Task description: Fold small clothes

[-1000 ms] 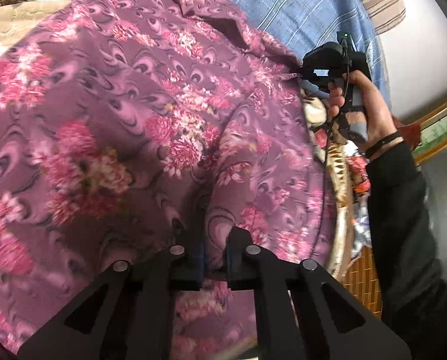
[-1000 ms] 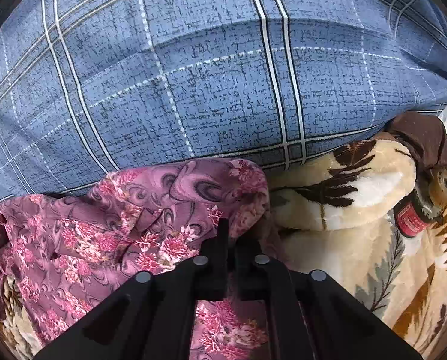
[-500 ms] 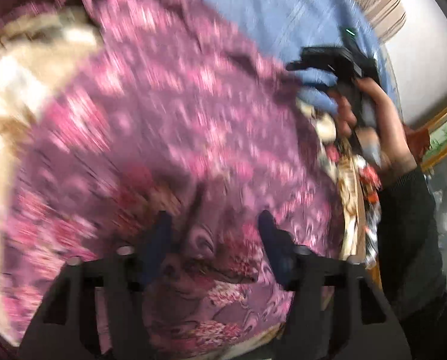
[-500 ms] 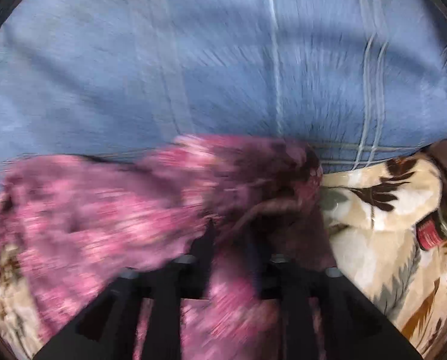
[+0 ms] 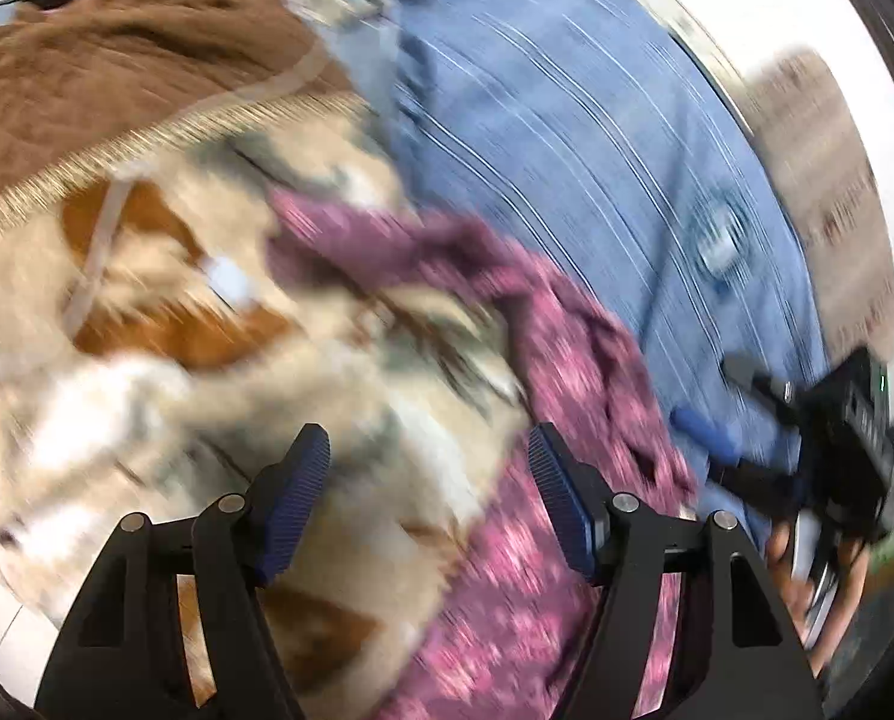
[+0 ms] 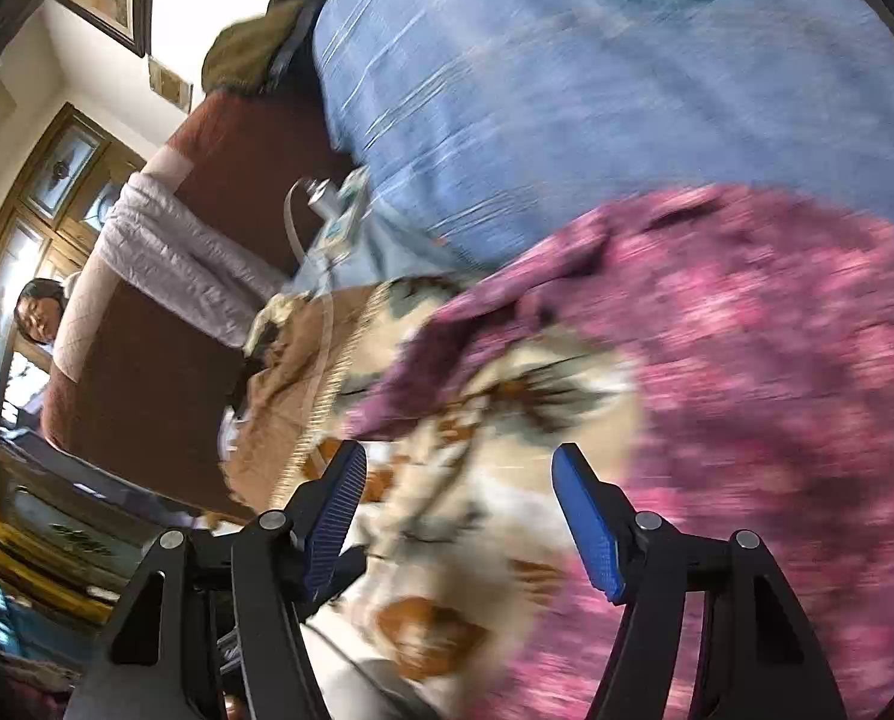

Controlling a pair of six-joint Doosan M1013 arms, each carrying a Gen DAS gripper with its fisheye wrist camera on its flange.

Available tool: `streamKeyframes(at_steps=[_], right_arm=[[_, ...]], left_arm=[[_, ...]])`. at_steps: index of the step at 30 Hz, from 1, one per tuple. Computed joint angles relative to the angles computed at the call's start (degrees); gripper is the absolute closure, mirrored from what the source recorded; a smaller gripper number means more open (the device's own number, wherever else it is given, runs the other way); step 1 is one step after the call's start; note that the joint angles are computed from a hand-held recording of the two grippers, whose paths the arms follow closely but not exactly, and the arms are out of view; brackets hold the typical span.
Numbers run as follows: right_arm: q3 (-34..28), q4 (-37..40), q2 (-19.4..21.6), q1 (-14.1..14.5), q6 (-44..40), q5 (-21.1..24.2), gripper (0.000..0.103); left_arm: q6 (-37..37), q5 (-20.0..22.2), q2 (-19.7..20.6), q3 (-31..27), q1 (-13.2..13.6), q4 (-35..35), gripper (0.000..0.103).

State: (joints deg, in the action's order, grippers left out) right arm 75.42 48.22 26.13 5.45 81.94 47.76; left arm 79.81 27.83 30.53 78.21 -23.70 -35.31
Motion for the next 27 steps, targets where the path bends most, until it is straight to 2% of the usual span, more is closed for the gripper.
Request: streamKeyframes(at_steps=[4, 7, 8, 11, 12, 14, 15, 17, 18, 19, 23, 25, 27], right_arm=[[-5.51, 1.38, 4.85, 2.37, 3.96, 1.65, 0.036], [-9.49, 0.70, 8.60, 3.38, 7.02, 2.68, 0.036], [-11.38, 0.04, 10.06, 3.87, 8.43, 3.22, 0.037], [-15.82, -1.81, 13.62, 4.65, 12.21, 4.80, 0.039], [-17.77, -2.77, 15.09, 5.01, 14.08, 5.64, 0.042], [-20.75, -4.12, 17.27, 5.54, 16.77, 6.91, 0.047], [-22.18, -4.93, 18.33, 5.82, 18.14, 7.53, 0.049], [-24.61, -5.97, 20.09, 6.24, 19.50, 9.46, 0.066], [-25.35, -6.72, 20.50, 6.38, 20.07, 10.73, 0.085], [-25.13, -7.07, 20.35, 6.44, 20.41, 11.17, 0.089], [-16.37, -6.02, 14.45, 5.75, 15.61, 5.11, 0.095], [-12.26, -4.36, 11.98, 4.89, 13.71, 3.30, 0.097], [-7.37, -1.72, 9.18, 3.78, 10.04, 1.81, 0.097]], left_arm=[[-5.63, 0.07, 2.10, -1.58, 2.74, -1.45, 0.035], [-2.55, -2.98, 3.29, -1.10, 3.98, -8.28, 0.035], [0.98, -3.88, 3.50, -0.48, 4.23, -12.59, 0.035], [7.69, -3.50, 4.51, 0.40, 4.88, -22.73, 0.035], [7.79, -3.38, 4.72, 0.46, 4.99, -23.60, 0.035], [4.61, -4.25, 4.54, 0.32, 4.73, -19.42, 0.035], [5.07, -4.78, 4.33, 0.53, 4.67, -19.57, 0.035], [9.65, -4.75, 4.21, 0.95, 4.88, -24.34, 0.035], [11.82, -4.18, 4.30, 0.98, 4.93, -26.82, 0.035], [14.73, -3.32, 4.42, 1.11, 5.07, -30.23, 0.035], [27.65, 0.68, 5.01, 2.45, 5.70, -47.54, 0.029], [28.69, 1.22, 4.99, 2.67, 5.65, -48.88, 0.026], [26.40, 1.88, 5.31, 1.99, 5.32, -46.36, 0.022]])
